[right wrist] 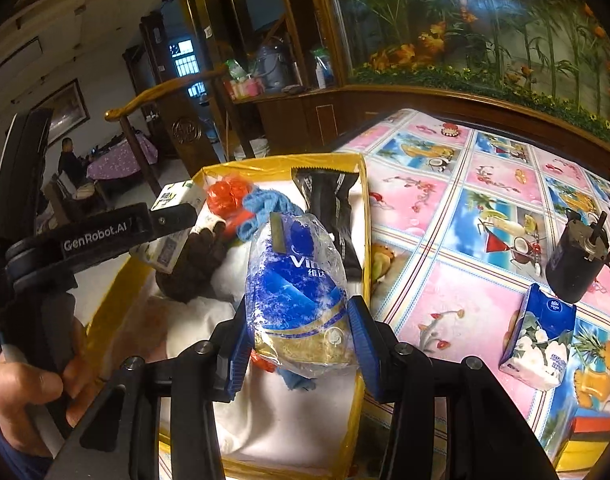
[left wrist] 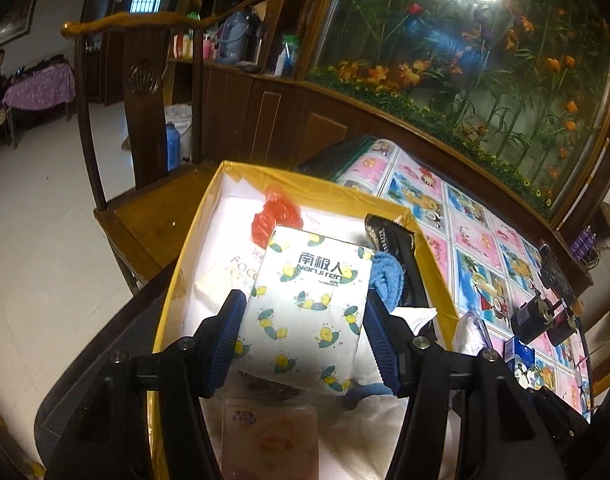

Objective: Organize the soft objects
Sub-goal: 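Carry the white tissue pack and blue-wrapped bag into the box and release both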

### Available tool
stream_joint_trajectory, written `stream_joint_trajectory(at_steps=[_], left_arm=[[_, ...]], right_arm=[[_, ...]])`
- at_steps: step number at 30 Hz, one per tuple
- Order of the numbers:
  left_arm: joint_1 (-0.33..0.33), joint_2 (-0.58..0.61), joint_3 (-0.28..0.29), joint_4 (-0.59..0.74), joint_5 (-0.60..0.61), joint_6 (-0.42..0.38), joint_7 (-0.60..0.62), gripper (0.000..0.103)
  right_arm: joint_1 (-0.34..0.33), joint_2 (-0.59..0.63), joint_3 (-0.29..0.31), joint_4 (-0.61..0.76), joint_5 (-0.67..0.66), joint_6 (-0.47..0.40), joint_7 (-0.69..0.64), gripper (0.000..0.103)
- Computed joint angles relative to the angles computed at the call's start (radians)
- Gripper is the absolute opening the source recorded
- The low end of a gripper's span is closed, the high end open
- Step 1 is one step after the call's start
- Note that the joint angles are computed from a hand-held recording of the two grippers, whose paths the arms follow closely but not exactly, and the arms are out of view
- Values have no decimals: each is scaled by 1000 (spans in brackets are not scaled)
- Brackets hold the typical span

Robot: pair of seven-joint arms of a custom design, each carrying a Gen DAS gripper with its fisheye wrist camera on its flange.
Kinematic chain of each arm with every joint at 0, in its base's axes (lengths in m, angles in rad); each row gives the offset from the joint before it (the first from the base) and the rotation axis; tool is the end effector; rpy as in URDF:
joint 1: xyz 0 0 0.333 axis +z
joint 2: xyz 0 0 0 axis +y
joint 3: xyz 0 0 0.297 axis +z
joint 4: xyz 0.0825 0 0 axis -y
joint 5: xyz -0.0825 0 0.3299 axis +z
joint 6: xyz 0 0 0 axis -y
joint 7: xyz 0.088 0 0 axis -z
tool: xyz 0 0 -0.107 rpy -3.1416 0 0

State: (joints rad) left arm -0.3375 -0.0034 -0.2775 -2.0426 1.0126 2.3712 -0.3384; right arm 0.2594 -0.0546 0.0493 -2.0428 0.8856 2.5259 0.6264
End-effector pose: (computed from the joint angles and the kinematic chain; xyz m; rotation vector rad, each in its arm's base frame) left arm 0.4413 -0.3001 0.4872 -2.1826 1.0817 -0.8243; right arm 0.5073 0.1541 0.5255 -2.0655 1.0247 -0.1659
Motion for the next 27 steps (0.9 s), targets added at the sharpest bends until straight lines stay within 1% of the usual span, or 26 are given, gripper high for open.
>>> stream_joint_trajectory(at_steps=[5,13,16,17,18,20,21,25,27], left_arm=[[11,8,10,-12,-42,48,17,58],[12,7,10,-13,-45,52,16,59],[11,7,9,-15,-38,57,5,59],[12,5,9,-18,-37,62,4,60],[11,3,9,-19,-33,65,0,60],[11,-2,7,-23,-27,65,-2,66],[9,-3,4,-21,-27,58,1,66],[4,-5,0,-17,-24,46,8,66],[6,-9,1,-20,-16,64,9,66]], right_arm=[[3,12,4,-3,-38,-1,11,51],[7,7,7,-17,-38,18,-7,51],[6,5,4,-16,-34,3,-12,52],[5,5,2,-13,-34,-9,-12,53],[4,3,1,-13,-30,-17,-14,57],[3,-3,-1,-15,-16,-22,-25,63],[3,-7,-1,-19,-8,-22,-33,66],[4,-28,-7,-31,42,-23,-77,67],[3,-34,-12,-32,69,-33,-94,68]])
